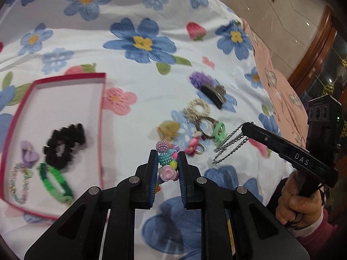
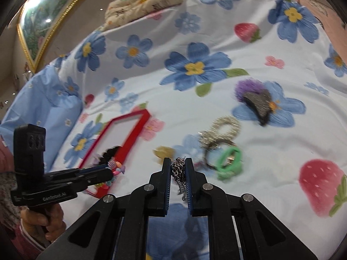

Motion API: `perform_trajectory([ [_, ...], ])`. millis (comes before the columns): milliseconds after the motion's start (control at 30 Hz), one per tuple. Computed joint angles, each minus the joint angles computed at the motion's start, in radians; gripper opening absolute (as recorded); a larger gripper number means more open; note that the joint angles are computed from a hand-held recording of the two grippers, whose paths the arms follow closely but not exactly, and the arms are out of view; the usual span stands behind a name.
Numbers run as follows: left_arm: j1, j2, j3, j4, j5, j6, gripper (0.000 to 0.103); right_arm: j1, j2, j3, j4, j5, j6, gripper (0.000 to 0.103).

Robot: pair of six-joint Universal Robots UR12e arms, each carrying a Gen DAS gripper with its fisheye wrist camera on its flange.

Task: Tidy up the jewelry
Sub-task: 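Grasp the pastel beaded bracelet with the left tool while the right tool grasps the silver chain, then carry the beaded bracelet and silver chain into the red tray and release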

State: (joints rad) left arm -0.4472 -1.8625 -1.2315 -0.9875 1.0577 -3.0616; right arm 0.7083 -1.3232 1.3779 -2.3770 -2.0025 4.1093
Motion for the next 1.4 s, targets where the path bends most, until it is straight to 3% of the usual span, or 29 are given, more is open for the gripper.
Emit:
perform_trajectory([
  [467,0.084,0.015,-0.020,0.070,0.024,-0.100,0.016,-0.017,0.116,-0.155,-0.089,0.102,-0.133,0.012],
  [767,0.140,-0.004,-0.009,0.069,0.019,-0.159,0.016,-0.034,0.203,-0.269,-0.113,0.200,-0.181,0.012],
  [1033,0.157,-0.040,0.028,0.044,0.054,-0.159,0.016,-0.057,0.276,-0.357,-0.117,0.314,-0.181,0.012],
  [1400,0.161,-0.103,0.085,-0.005,0.080,-0.165,0.016,-0.081,0.359,-0.446,-0.098,0.378,-0.158,0.012],
])
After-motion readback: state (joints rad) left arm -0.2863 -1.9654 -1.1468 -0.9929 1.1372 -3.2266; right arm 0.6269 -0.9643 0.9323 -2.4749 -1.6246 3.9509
